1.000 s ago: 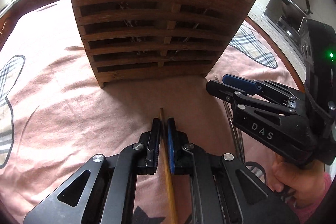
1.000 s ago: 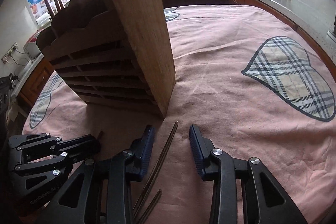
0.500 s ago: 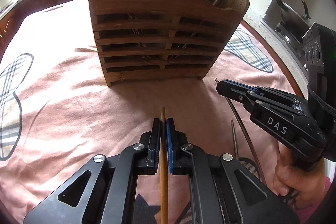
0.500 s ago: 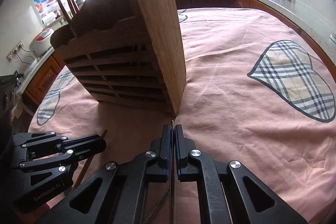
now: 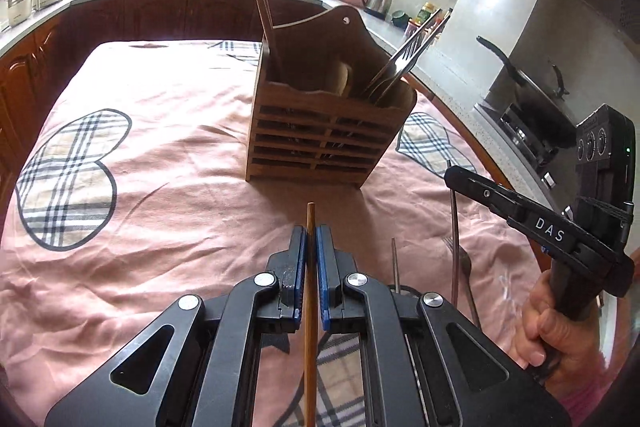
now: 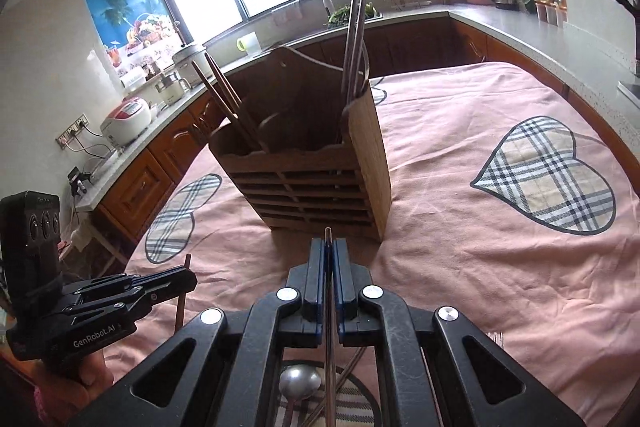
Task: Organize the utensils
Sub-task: 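Carry both held chopsticks up above the wooden caddy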
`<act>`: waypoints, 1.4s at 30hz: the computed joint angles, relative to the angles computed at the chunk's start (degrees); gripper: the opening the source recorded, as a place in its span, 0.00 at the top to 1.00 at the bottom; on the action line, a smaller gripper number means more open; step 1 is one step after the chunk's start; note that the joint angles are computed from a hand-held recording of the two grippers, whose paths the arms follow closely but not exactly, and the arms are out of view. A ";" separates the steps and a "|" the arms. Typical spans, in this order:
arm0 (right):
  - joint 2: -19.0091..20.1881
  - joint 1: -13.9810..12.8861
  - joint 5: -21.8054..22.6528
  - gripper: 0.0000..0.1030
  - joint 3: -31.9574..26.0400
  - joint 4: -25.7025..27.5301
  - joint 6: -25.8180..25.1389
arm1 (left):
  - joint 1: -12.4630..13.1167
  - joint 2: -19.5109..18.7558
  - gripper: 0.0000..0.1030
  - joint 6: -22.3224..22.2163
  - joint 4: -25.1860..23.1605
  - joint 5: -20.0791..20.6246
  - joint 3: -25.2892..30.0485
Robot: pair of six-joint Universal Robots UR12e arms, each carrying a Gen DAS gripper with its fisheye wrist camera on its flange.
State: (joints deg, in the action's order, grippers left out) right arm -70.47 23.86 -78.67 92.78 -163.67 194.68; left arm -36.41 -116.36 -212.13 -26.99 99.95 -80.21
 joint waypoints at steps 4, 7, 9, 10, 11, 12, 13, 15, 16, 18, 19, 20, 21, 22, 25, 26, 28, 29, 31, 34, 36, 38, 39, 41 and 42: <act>-1.40 0.12 0.00 0.96 1.40 -2.72 0.15 | -1.14 1.27 0.95 -0.42 1.59 3.51 -1.21; -2.22 0.20 -0.02 0.96 2.43 -4.35 0.09 | -1.72 1.96 0.95 -0.94 2.57 5.22 -1.98; -2.77 0.25 0.06 0.96 3.11 -5.20 0.03 | -2.14 2.28 0.95 -1.15 2.95 6.28 -2.30; -3.02 0.30 -0.01 0.96 3.44 -5.67 -0.02 | -2.37 2.38 0.95 -1.19 3.01 6.91 -2.35; -3.25 0.33 0.01 0.96 3.71 -6.02 -0.06 | -2.57 2.45 0.95 -1.20 3.06 7.39 -2.40; -3.47 0.34 0.08 0.96 3.98 -6.40 -0.02 | -2.77 2.52 0.95 -1.23 3.16 7.75 -2.44; -3.66 0.36 0.15 0.96 4.28 -6.89 0.03 | -2.92 2.61 0.95 -1.26 3.29 8.00 -2.52; -4.01 0.31 0.37 0.96 4.73 -7.55 -0.01 | -3.25 2.79 0.95 -1.33 3.60 8.54 -2.69; -4.25 0.33 0.36 0.96 4.97 -7.86 0.02 | -3.39 2.89 0.95 -1.35 3.82 8.79 -2.79; -4.63 0.31 0.38 0.96 5.39 -8.51 0.08 | -3.72 3.15 0.95 -1.39 4.27 9.50 -3.00; -4.79 0.29 0.46 0.96 5.56 -8.84 0.15 | -3.86 3.30 0.95 -1.42 4.59 9.75 -3.15; -4.95 0.26 0.53 0.96 5.74 -9.19 0.22 | -3.98 3.41 0.95 -1.42 4.91 10.04 -3.26; -5.10 0.25 0.50 0.96 5.86 -9.50 0.22 | -4.07 3.49 0.95 -1.35 5.22 10.30 -3.33; -5.31 0.27 0.42 0.96 6.02 -9.89 0.24 | -4.19 3.62 0.95 -1.32 5.54 10.62 -3.42; -5.78 0.35 0.03 0.96 6.34 -11.04 0.18 | -4.37 3.98 0.96 -1.31 6.89 11.17 -3.83; -5.90 0.35 -0.03 0.96 6.41 -11.37 0.19 | -4.40 4.13 0.96 -1.38 7.58 11.24 -4.09; -6.10 0.31 -0.09 0.96 6.56 -12.14 0.20 | -4.48 4.38 0.96 -1.49 8.68 11.63 -4.40; -6.18 0.34 -0.25 0.96 6.59 -12.47 0.11 | -4.50 4.50 0.96 -1.55 9.13 11.89 -4.55; -6.30 0.41 -0.61 0.96 6.60 -13.09 -0.03 | -4.45 4.76 0.96 -1.65 10.10 12.04 -4.88; -6.36 0.32 -0.65 0.96 6.54 -13.77 -0.13 | -4.39 5.03 0.96 -2.02 11.06 12.33 -5.25; -6.38 0.31 -0.73 0.96 6.49 -14.05 -0.14 | -4.32 5.14 0.96 -2.32 11.62 12.48 -5.43; -6.42 0.25 -0.70 0.96 6.51 -14.25 -0.11 | -4.24 5.27 0.96 -2.51 12.19 12.51 -5.59; -6.42 0.24 -0.77 0.96 6.50 -14.35 -0.07 | -4.19 5.32 0.96 -2.49 12.41 12.56 -5.66; -6.43 0.21 -0.90 0.96 6.56 -14.59 0.02 | -4.14 5.38 0.96 -2.47 12.86 12.75 -5.78; -6.43 0.21 -0.99 0.96 6.57 -14.66 0.03 | -4.14 5.43 0.96 -2.53 13.09 12.83 -5.88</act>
